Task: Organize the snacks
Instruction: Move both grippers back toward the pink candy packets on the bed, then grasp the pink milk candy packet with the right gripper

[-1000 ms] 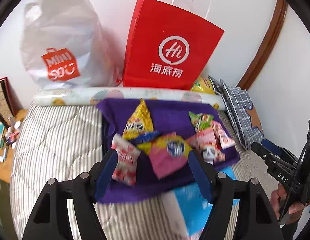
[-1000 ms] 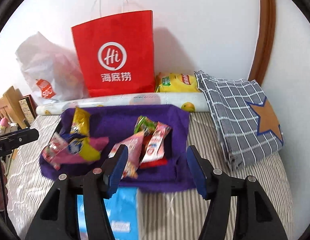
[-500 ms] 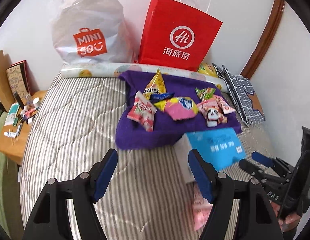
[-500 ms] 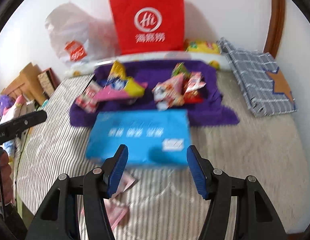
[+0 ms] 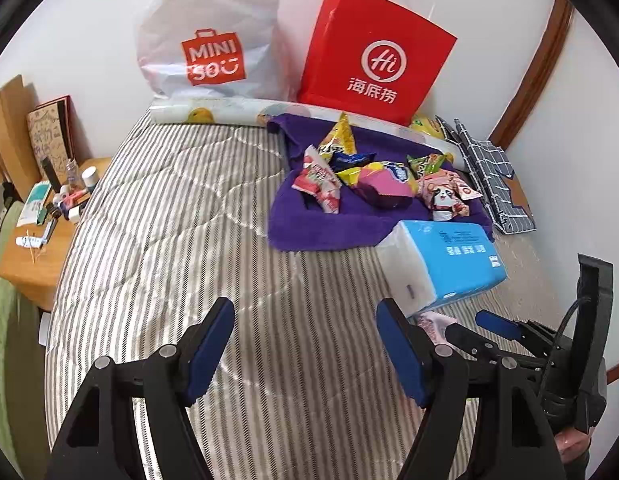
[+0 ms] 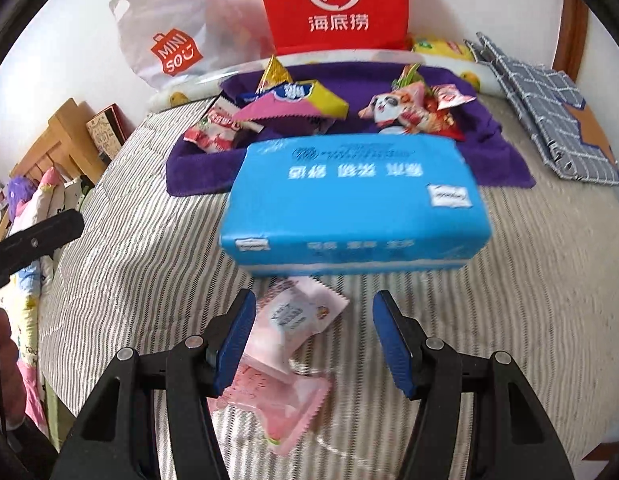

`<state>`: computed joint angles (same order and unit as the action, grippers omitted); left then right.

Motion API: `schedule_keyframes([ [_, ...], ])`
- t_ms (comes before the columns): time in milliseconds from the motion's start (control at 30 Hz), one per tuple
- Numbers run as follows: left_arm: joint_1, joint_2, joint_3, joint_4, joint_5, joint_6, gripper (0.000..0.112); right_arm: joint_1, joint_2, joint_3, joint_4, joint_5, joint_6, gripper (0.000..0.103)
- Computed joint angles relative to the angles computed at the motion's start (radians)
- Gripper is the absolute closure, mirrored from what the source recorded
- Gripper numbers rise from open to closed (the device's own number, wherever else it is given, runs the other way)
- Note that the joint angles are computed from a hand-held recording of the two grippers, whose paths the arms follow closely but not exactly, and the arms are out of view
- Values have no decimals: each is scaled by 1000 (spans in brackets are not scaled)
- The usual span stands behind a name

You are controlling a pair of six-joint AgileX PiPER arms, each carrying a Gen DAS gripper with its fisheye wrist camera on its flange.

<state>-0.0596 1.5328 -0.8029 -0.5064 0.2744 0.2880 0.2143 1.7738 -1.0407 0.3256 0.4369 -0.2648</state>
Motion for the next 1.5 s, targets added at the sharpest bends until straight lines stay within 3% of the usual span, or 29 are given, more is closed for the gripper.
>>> schedule_keyframes([
  [400,86,24,41,-227,10,260,40,50,87,-28,-54,-13,150,43],
  [633,91,25,61,-286,7,316,40,129,92,-20,-375,-46,428,43],
  [700,83,18,66,-269,2,298,40,145,86,-9,-431,-57,460,51],
  [767,73,7,73,-246,-3,272,40,139,74,0,-393,-58,410,63],
  [833,64,-4,80,-233,-8,255,40,119,62,3,-315,-54,326,69],
  [933,41,-8,81,-175,-14,185,40,68,31,18,-110,-39,126,70],
  [1167,-52,6,78,-53,-35,22,40,5,-105,107,100,-42,-114,70],
  [1333,-145,41,73,-27,-46,-43,40,-72,-194,184,195,-71,-256,70],
  [1500,-233,94,69,-26,-69,-93,40,-166,-200,254,231,-159,-358,70],
])
